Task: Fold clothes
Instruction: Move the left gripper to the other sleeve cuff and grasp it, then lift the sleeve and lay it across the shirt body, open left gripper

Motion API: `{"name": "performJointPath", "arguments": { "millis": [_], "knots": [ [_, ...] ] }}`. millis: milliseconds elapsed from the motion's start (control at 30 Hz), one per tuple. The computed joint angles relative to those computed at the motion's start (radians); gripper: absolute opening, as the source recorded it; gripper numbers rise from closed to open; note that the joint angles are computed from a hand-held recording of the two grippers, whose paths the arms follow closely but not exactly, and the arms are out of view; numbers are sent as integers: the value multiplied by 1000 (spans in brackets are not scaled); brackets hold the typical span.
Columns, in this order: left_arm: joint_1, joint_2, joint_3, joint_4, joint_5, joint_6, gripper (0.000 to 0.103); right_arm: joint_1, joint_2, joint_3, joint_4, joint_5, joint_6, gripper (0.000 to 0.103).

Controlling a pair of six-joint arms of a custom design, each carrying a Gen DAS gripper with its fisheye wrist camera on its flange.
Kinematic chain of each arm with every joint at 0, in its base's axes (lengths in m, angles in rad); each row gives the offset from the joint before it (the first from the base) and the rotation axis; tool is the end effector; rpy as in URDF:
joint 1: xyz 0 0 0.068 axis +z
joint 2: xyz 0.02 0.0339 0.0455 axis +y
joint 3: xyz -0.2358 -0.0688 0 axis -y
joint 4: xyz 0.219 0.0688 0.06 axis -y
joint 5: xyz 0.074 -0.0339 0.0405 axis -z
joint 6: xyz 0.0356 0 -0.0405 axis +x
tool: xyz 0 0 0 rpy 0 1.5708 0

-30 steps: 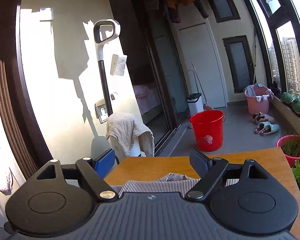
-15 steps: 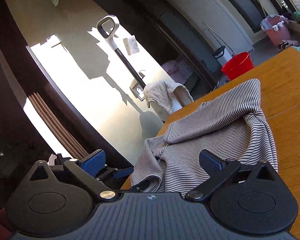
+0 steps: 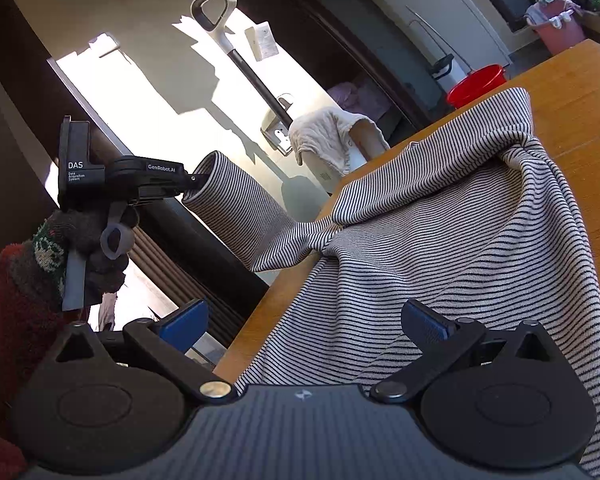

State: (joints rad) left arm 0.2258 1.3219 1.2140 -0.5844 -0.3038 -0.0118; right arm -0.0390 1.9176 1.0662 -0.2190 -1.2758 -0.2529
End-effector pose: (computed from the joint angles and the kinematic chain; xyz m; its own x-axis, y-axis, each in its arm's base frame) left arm 0.2600 0.0707 0.3092 -0.6169 -0.1533 -0.7720 -0.4454 0.8767 0.1819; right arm 0.3311 0.0212 0.1361 -0.7369 -0.0441 -0.6746 -0.6525 0.3072 0.6927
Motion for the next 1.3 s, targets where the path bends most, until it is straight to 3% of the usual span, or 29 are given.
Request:
{"name": "performJointPath", "arguments": {
  "millis": [267, 967, 1167, 1300],
  "knots": [
    [35, 140, 332, -85, 3, -17, 5, -16, 2, -7, 14, -4, 5, 103],
    [-254, 468, 778, -176, -145, 72, 6, -48, 69, 29, -30, -16, -9, 103],
    [-349, 614, 953, -190, -153, 120, 5, -48, 69, 22, -18, 3, -4, 103],
    [-409, 687, 1035, -208, -102, 126, 6, -49, 64, 9, 3, 26, 11, 103]
  ]
}}
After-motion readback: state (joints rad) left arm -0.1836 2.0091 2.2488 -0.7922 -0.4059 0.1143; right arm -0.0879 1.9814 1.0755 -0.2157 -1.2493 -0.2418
